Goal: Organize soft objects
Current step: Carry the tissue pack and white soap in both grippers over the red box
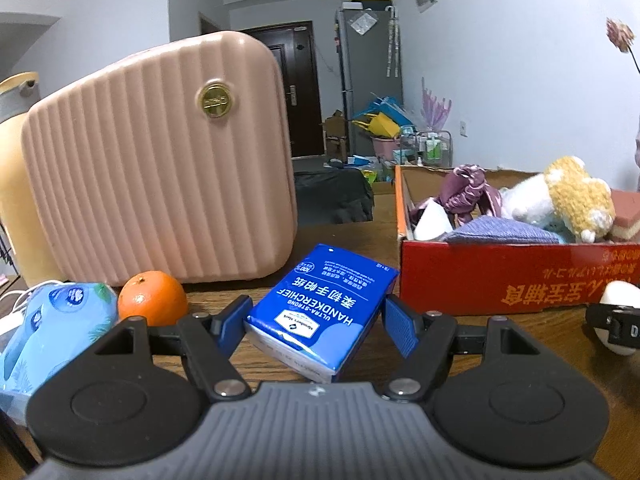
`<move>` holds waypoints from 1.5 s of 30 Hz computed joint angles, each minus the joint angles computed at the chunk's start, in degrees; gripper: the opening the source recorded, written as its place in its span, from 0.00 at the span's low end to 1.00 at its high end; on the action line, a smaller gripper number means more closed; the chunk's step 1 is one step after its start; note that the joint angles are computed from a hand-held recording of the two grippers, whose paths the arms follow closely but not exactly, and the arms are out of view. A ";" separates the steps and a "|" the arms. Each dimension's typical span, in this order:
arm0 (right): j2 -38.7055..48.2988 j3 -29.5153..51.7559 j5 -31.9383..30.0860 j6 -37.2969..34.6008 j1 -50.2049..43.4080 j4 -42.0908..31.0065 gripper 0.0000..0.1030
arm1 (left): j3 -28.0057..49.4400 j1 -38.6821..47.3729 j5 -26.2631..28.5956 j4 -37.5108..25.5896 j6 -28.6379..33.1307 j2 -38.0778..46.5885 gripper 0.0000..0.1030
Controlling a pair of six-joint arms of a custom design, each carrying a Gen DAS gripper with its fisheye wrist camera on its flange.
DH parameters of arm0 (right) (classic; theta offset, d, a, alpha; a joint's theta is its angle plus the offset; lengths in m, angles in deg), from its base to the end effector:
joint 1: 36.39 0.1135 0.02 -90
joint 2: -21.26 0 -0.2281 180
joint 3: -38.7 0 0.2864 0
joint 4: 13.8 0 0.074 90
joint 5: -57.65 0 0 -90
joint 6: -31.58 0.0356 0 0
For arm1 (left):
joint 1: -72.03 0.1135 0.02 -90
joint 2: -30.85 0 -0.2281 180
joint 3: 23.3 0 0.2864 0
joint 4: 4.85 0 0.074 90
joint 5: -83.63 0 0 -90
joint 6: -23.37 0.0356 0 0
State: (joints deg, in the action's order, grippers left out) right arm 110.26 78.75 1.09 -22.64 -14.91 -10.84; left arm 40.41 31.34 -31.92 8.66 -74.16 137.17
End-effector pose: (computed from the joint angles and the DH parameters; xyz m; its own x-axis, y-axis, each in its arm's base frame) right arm 0.2642 0.0829 0.0510 -0.5133 0.3223 -0.7954 0.4324 0.8977 0.0847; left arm 0.3039 -0.2411 0.0869 -0.4052 0.1925 -0.8937 0.2515 0.9633 0.0934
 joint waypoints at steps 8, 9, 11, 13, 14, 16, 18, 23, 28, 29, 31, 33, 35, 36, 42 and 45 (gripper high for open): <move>-5.31 -4.79 2.24 -4.00 3.21 5.12 0.55 | -1.52 -1.24 -2.83 -0.84 -4.39 -2.18 0.70; -6.13 -5.46 2.55 -4.61 3.58 5.81 0.55 | -1.60 -1.65 -3.30 -0.83 -4.78 -2.35 0.70; -7.92 -6.95 3.00 -5.96 4.14 7.57 0.55 | -1.63 -2.50 -3.89 -0.88 -6.08 -2.71 0.70; -9.62 -8.33 3.24 -7.00 4.48 9.41 0.55 | -1.38 -3.41 -4.77 -0.89 -7.07 -2.86 0.70; -10.60 -9.08 3.18 -7.50 4.44 10.37 0.55 | -1.03 -3.94 -5.34 -0.97 -7.59 -2.73 0.70; -12.60 -10.45 3.06 -8.56 4.37 11.99 0.55 | -0.46 -5.18 -6.77 -0.89 -8.12 -2.48 0.70; -14.24 -11.69 3.65 -10.09 4.42 13.88 0.55 | 0.11 -6.34 -8.05 -0.69 -8.84 -2.27 0.70; -17.90 -14.82 2.64 -13.69 2.91 18.51 0.55 | 2.71 -8.49 -10.49 -1.22 -11.12 -1.06 0.70; -21.29 -16.67 -0.20 -15.15 -1.05 20.70 0.55 | 7.03 -9.99 -12.16 -2.27 -14.30 1.36 0.70; -21.39 -16.86 -0.85 -15.67 -2.07 21.60 0.55 | 8.18 -10.22 -12.43 -2.61 -14.81 2.09 0.70; -21.03 -16.98 -2.57 -16.68 -4.42 23.55 0.55 | 10.29 -10.64 -12.94 -3.20 -15.45 3.51 0.70; -19.80 -16.71 -4.30 -17.47 -6.84 25.69 0.55 | 12.81 -11.07 -13.47 -3.94 -15.98 5.32 0.70; -17.64 -16.19 -5.38 -18.40 -8.73 28.51 0.55 | 15.28 -11.36 -13.75 -4.29 -16.05 7.23 0.70; -16.50 -15.77 -6.09 -19.04 -9.82 29.77 0.55 | 16.31 -11.60 -14.22 -4.21 -15.74 8.13 0.70; -10.72 -12.91 -10.74 -21.43 -15.32 34.35 0.55 | 22.32 -12.88 -15.91 -2.72 -13.42 13.39 0.70; -8.62 -11.62 -12.69 -22.22 -17.40 35.72 0.55 | 25.57 -13.16 -16.19 -2.11 -11.90 15.99 0.70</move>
State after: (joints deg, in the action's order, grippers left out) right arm 101.64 67.12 -11.60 -44.85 -32.31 24.88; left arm 65.98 18.18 -48.12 6.55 -86.06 153.16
